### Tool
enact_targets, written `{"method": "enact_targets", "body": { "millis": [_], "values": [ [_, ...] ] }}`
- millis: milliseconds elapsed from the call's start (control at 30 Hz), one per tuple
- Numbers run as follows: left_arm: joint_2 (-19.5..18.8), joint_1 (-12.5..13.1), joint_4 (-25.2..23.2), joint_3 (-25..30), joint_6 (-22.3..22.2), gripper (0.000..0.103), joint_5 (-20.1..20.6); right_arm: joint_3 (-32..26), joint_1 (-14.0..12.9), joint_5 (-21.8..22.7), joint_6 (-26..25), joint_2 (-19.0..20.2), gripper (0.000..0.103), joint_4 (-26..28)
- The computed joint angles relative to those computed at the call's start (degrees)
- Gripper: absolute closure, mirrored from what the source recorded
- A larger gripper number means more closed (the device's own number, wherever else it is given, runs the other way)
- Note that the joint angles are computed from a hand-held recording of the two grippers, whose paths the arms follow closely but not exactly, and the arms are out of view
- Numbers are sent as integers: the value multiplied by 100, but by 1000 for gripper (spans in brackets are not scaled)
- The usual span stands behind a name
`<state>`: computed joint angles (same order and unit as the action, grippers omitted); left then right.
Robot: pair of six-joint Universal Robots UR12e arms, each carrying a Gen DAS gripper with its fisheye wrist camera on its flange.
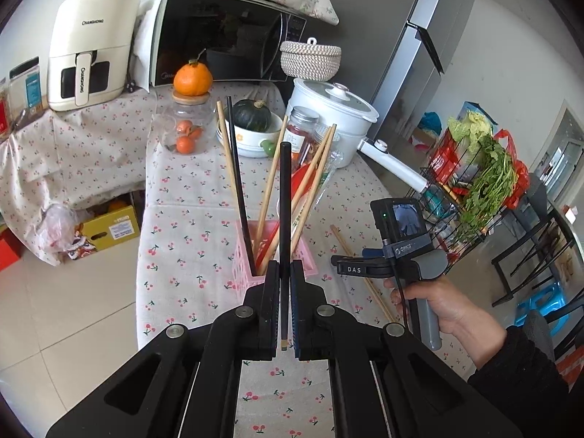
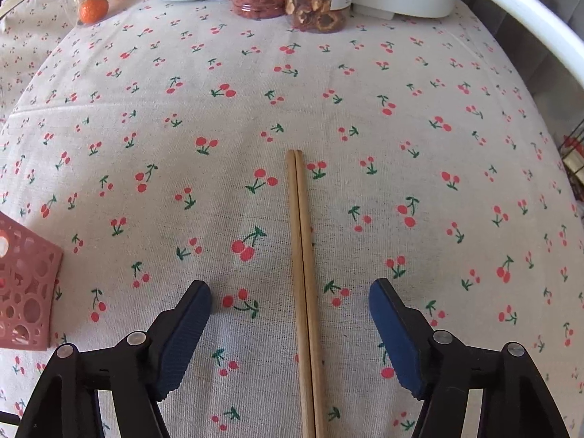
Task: Organize utensils
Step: 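Carry the black chopstick toward the basket while the right tool grasps the last wooden chopstick, then drop the black chopstick into the pink basket while the right tool lifts its chopstick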
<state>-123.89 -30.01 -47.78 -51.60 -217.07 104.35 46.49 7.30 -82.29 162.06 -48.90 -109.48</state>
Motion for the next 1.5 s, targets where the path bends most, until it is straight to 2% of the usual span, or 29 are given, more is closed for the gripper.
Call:
{"method": "enact_targets", "body": {
  "millis": [33, 133, 200, 233, 267, 333, 433, 600, 700, 933, 1067, 1200, 1267, 1367, 1500],
  "values": [
    [0, 2, 7, 2, -7, 98, -3, -9, -14, 33, 94, 6, 34, -15],
    [9, 0, 10, -3, -22, 98, 34, -96, -20, 4, 298, 29, 52, 100],
    [13, -8, -7, -4, -34, 98, 81, -110, -33, 57, 307, 13, 79, 194],
    [11, -14, -24, 3, -39, 98, 108, -99, -44, 110, 309, -6, 89, 242],
    [11, -17, -42, 9, -39, 98, 129, -120, -66, 210, 339, -8, 93, 339],
    [29, -26, -45, -9, -52, 98, 173, -105, -94, 266, 519, -45, 94, 387],
    [84, -45, 41, -78, -48, 98, 255, 183, -147, 477, 555, -272, 94, -79],
    [144, -96, 182, -110, 90, 98, 458, 668, -316, 1071, 705, -674, 94, -760],
    [185, -133, 403, -142, 123, 98, 592, 949, -402, 1334, 846, -886, 94, -1150],
    [122, -263, 1125, -35, 358, 98, 1279, 1486, -562, 2082, 1431, -1256, 94, -2333],
    [-44, -278, 1312, 200, 443, 98, 1579, 1607, -581, 2303, 1544, -1340, 94, -2627],
    [-230, -245, 1265, 458, 475, 98, 1631, 1664, -552, 2297, 1472, -1363, 94, -2736],
    [-332, -221, 1024, 627, 478, 98, 1593, 1680, -551, 2292, 1430, -1368, 94, -2755],
    [-467, -147, 399, 891, 332, 98, 1356, 1685, -556, 2289, 1438, -1356, 94, -2820],
    [-584, -40, 188, 963, 112, 98, 1107, 1710, -568, 2308, 1462, -1364, 94, -2878]
  ]
}}
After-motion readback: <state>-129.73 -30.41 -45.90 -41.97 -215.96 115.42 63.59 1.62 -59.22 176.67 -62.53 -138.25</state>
